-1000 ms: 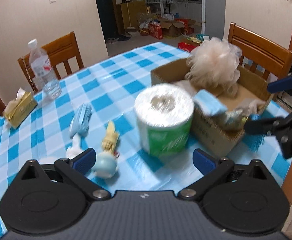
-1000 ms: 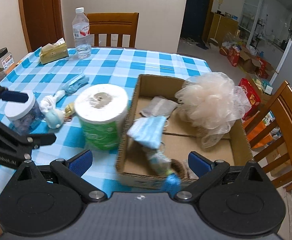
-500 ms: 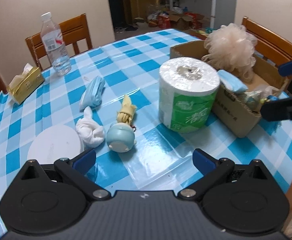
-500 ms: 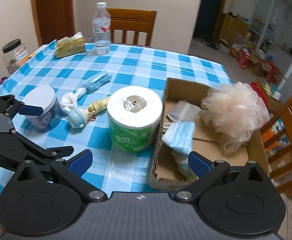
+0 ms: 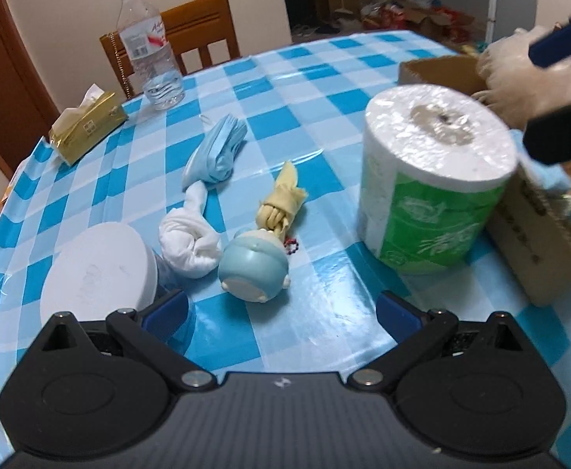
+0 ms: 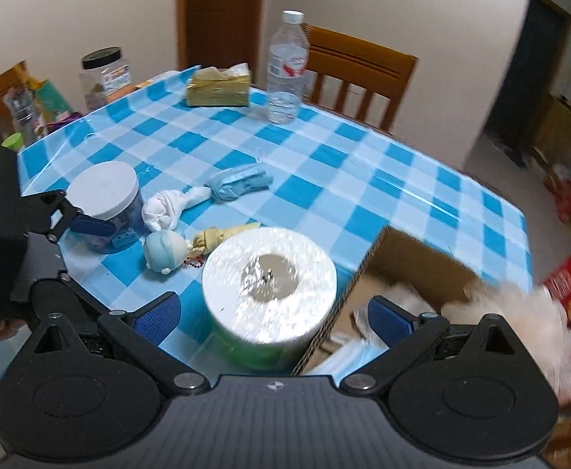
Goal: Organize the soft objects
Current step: 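Grasp the light-blue round figurine with left tool while right tool moves to the yellow knotted cloth, then close right tool on the yellow knotted cloth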
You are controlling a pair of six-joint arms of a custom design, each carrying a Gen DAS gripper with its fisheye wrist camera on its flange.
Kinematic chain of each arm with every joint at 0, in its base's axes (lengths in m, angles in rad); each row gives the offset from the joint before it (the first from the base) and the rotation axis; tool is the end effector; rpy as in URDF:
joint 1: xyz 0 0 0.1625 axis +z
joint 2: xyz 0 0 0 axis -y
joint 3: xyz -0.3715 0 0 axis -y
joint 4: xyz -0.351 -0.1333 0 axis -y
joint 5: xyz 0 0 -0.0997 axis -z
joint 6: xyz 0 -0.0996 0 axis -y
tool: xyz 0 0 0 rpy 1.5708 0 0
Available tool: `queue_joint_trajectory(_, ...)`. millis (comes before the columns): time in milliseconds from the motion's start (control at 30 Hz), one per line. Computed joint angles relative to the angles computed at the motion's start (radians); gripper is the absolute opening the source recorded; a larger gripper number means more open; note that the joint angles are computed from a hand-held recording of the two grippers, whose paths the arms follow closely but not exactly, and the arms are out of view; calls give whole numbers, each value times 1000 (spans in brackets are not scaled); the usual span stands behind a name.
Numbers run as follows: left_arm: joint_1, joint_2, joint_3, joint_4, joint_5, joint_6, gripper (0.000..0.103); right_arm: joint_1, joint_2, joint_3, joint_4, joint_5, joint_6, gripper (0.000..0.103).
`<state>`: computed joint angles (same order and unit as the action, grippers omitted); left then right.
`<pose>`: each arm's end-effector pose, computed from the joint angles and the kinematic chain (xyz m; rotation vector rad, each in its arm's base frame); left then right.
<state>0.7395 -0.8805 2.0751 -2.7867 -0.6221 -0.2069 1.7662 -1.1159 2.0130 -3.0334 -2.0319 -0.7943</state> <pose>-0.2002 -0.4726 0.0666 0.6821 2.1535 -0.5963 0.1871 -0.4871 0.2000 1.0349 -2.2759 0.5197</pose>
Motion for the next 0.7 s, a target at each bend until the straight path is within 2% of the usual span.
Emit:
queue_joint_trajectory(167, 24, 35, -45, 19, 1, -13, 97, -13, 28, -47, 28, 19, -38, 103)
queue_joint_trajectory(267, 35, 61, -71, 3, 12, 0, 90, -14, 37, -68, 54, 32, -31, 103)
queue_joint_trajectory(333, 45, 71, -87, 3, 6, -10, 80, -15, 40, -74, 62, 41, -36, 103)
queue_joint_trajectory(500, 60, 90, -114, 23, 12, -60, 73, -16, 51, -92, 77, 51, -38, 103)
queue_joint_trajectory(600, 62, 97, -115, 4, 17, -53, 69, -17, 59, -105, 91, 54, -42, 103)
queue_joint_trajectory(667, 68, 95, -118, 1, 5, -56, 62, -15, 65, -115, 102, 55, -46, 103)
queue_joint_trajectory(700, 72, 94, -121, 4, -1, -61, 52, -15, 67, -121, 112, 60, -48, 103)
